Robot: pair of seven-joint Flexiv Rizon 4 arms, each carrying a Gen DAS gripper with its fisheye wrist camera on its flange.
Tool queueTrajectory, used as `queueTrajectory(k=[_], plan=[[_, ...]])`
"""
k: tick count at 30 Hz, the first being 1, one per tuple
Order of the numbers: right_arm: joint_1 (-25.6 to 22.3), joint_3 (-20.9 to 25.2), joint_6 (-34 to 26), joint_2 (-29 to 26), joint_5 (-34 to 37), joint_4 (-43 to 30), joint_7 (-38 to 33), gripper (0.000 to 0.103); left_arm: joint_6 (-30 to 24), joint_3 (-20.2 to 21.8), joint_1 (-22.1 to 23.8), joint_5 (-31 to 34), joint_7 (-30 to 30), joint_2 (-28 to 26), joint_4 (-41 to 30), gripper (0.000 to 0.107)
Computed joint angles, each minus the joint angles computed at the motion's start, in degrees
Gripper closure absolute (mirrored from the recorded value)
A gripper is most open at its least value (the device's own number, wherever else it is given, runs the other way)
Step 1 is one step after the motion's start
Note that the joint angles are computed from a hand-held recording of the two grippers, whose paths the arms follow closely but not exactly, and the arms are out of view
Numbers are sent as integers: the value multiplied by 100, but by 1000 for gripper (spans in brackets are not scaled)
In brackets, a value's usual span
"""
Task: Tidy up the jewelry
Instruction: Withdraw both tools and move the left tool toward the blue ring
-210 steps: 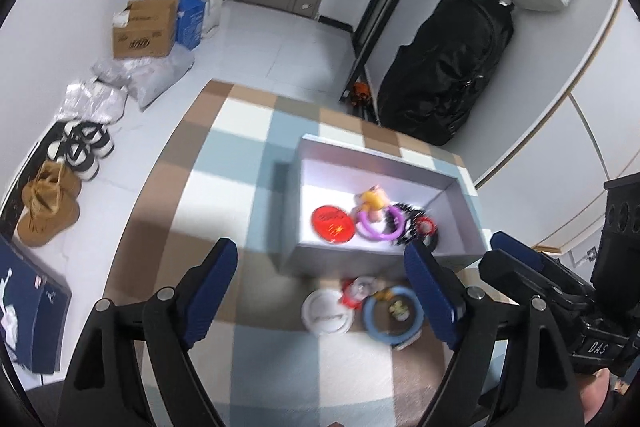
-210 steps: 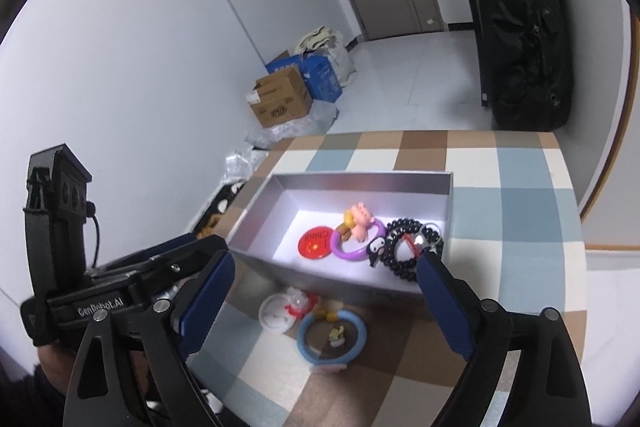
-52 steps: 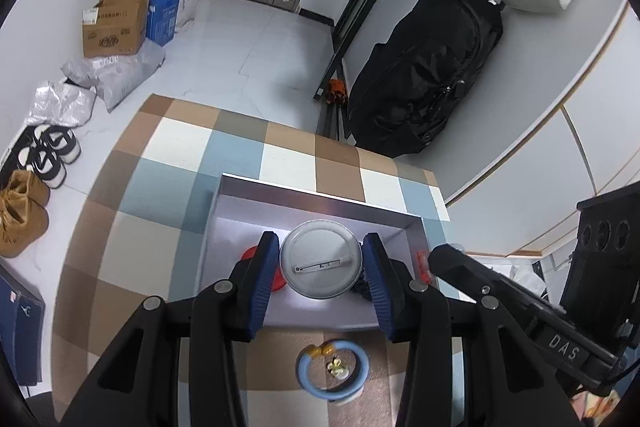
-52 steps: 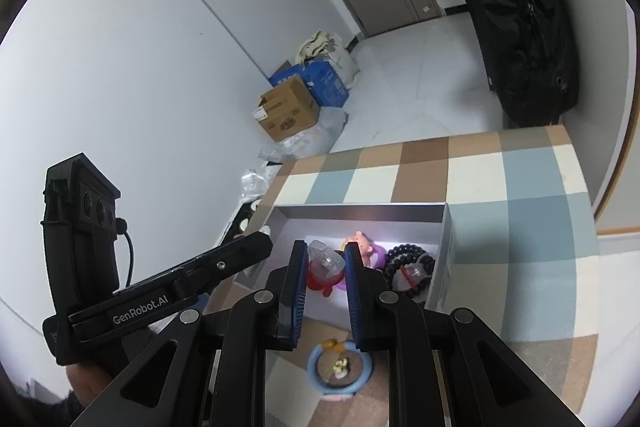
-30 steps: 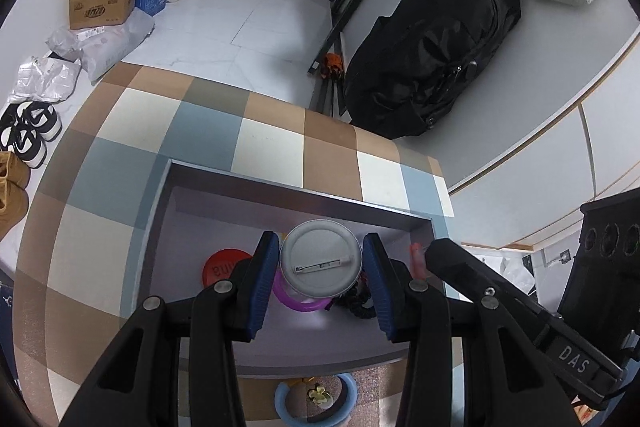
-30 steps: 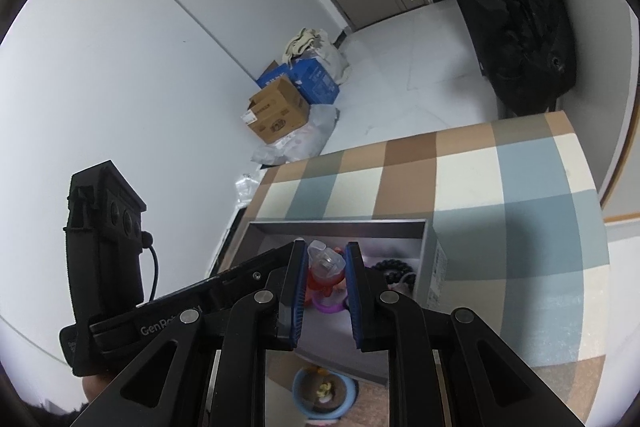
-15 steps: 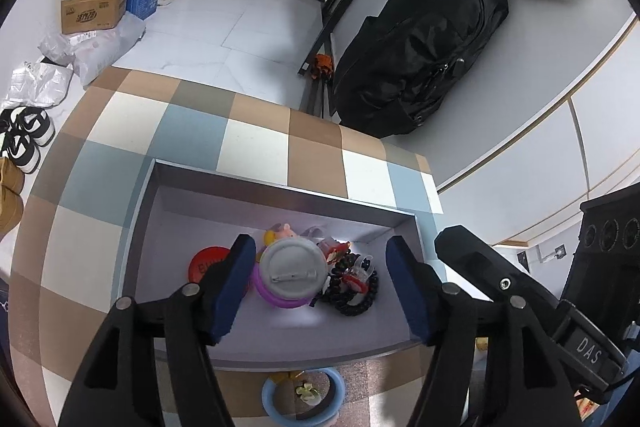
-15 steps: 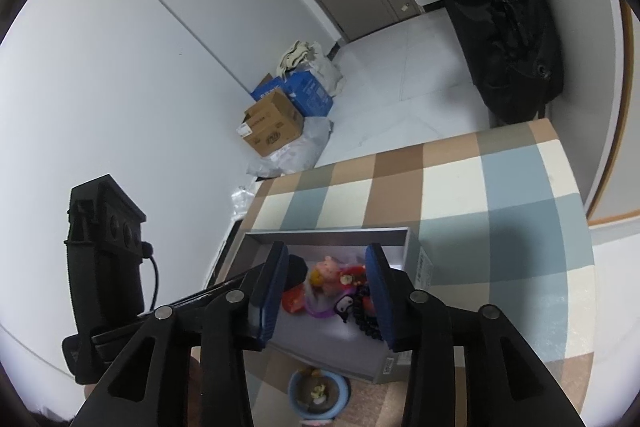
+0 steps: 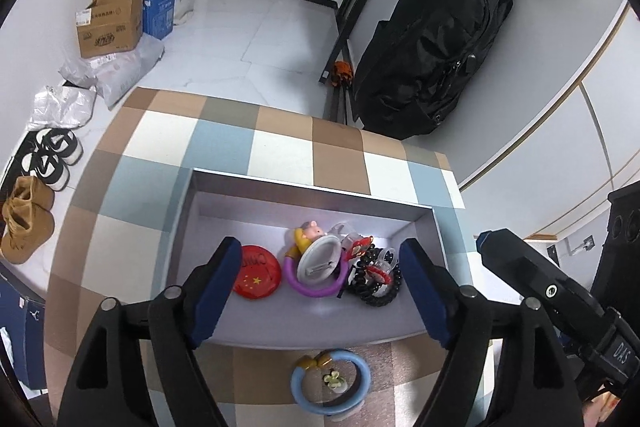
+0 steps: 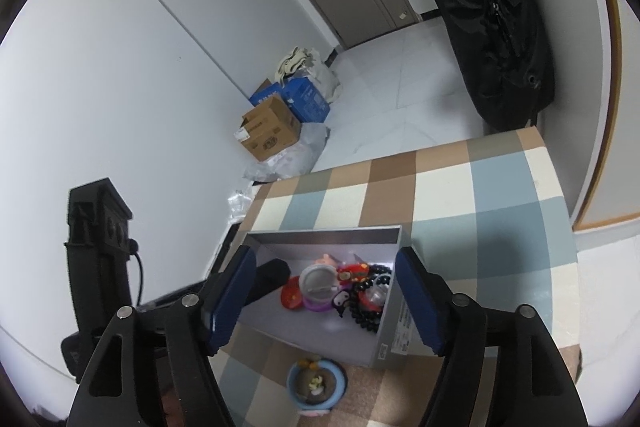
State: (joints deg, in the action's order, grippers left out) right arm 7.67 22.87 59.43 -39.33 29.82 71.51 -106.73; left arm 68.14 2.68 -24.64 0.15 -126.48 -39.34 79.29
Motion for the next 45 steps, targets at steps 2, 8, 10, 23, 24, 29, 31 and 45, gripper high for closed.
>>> queueTrajectory(k=[2,8,10,23,24,29,31,45], plan=[[-1,-3,47,49,10,74,-16,24,86,97,-63,80,-103,54,89,26],[-2,16,311,240,-23,399,-183,14,176,210,-153,265,-163,179,277,26],[-24,43,380,308,-6,510,-235,8,279,172,-137,301,-132,233,390,25],[-12,14,885,612,-122,1100,-253,1,438,669,-618,1056,-637,429,622,14],[-14,20,929,627,-144,1142,-254,0,422,760,-699,1162,-732,433,617,14],[-87,106,1003,677,-232,1296,-302,0,440,553,-613,1200,-690,459,770,14],[-83,98,1002,691,-280,1349,-311,0,298,710,-784,1349,-818,449,730,14],[-108,14,1098,772,-517,1605,-134,0,-526,418,-759,1425,-562,234,389,14]])
